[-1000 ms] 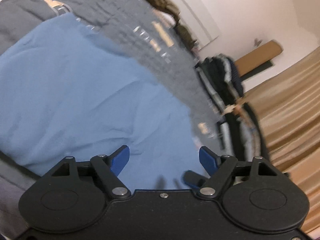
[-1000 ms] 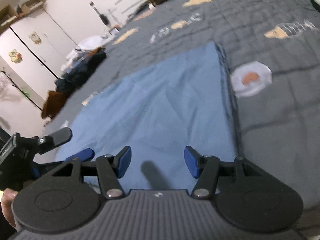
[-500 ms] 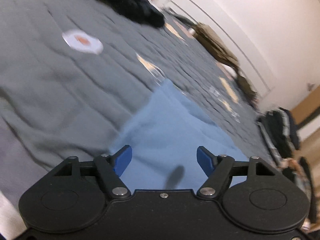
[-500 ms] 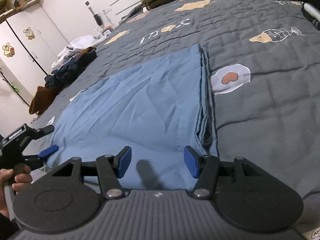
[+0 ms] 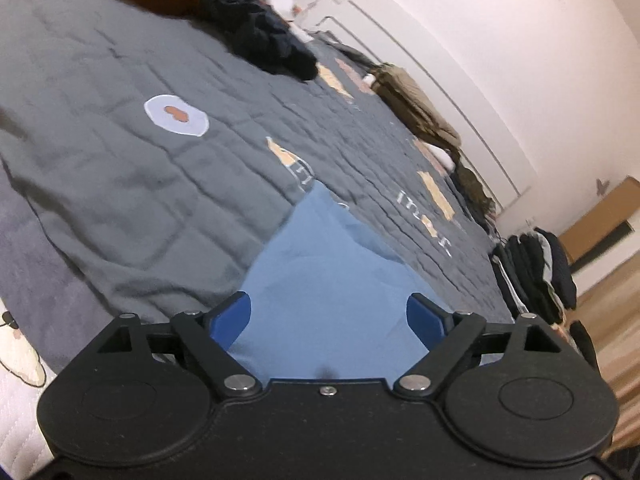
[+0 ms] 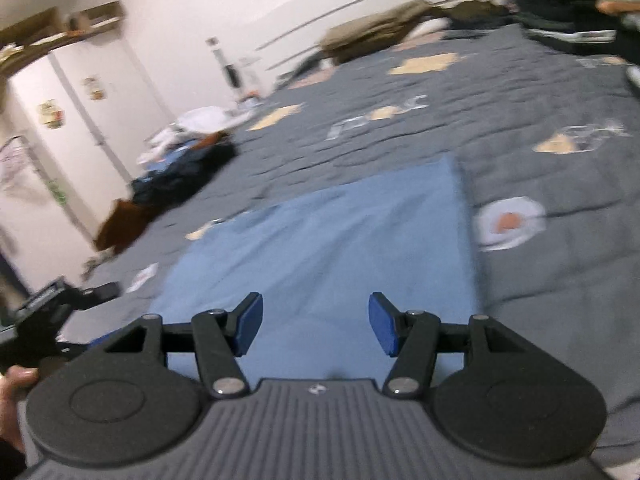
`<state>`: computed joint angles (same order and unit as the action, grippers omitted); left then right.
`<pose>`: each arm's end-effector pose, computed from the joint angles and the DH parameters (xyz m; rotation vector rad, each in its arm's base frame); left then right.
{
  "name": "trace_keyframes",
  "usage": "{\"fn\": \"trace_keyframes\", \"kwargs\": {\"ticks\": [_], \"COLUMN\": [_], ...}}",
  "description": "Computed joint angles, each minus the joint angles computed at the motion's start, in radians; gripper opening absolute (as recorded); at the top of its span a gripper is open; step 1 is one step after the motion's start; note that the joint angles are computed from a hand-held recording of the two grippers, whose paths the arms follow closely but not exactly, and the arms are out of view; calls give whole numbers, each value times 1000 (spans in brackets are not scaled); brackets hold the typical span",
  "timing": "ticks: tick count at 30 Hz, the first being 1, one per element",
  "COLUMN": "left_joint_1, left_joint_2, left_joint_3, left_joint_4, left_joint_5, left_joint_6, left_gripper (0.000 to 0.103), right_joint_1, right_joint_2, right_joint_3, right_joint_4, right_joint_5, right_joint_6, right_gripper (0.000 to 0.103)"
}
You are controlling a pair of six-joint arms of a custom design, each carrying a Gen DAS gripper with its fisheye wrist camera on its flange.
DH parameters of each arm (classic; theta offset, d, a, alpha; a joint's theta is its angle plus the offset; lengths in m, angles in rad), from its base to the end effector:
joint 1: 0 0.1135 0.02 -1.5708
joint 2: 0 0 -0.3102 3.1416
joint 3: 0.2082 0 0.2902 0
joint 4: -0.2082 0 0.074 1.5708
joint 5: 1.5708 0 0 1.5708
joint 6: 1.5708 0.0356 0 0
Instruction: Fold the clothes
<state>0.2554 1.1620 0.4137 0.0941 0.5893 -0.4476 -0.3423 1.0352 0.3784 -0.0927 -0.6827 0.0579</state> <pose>0.2254 0.0384 0.1859 -0.4430 2.1537 -0.7598 0.1936 -0.0452 0.1852 0.1024 2.1930 0.6291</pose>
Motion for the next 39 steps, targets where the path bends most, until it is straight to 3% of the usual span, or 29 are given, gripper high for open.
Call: {"fn": "trace_keyframes", "kwargs": {"ticks": [6, 16, 20, 25, 29, 39], "left_joint_1": [-3, -40, -54, -57, -43, -36], "left_joint_2": [-67, -70, -81, -100, -129, -151], "left_joint_3": [-28, -25, -26, -33, -53, -85], "left_joint_4": [-47, -56, -53, -72, -90, -94], "left_joint_5": [7, -38, -49, -57, -59, -53], "left_joint_6": [19, -14, -24, -35, -58, -46], "left_gripper": [86, 86, 86, 86, 86, 86], "right_joint_1": [101, -202, -254, -340, -282, -78], "right_joint_2": [122, 111, 20, -16, -24, -9], "right_joint_3": [31, 22, 1, -2, -15, 2], "right_joint_4": [-45, -154, -180, -149, -77, -84], "right_joint_5": [140, 71, 143, -22, -103, -72], "right_joint_6": [-4, -25, -44, 6, 68, 55], "right_gripper": [58, 56, 57, 57, 58, 60]}}
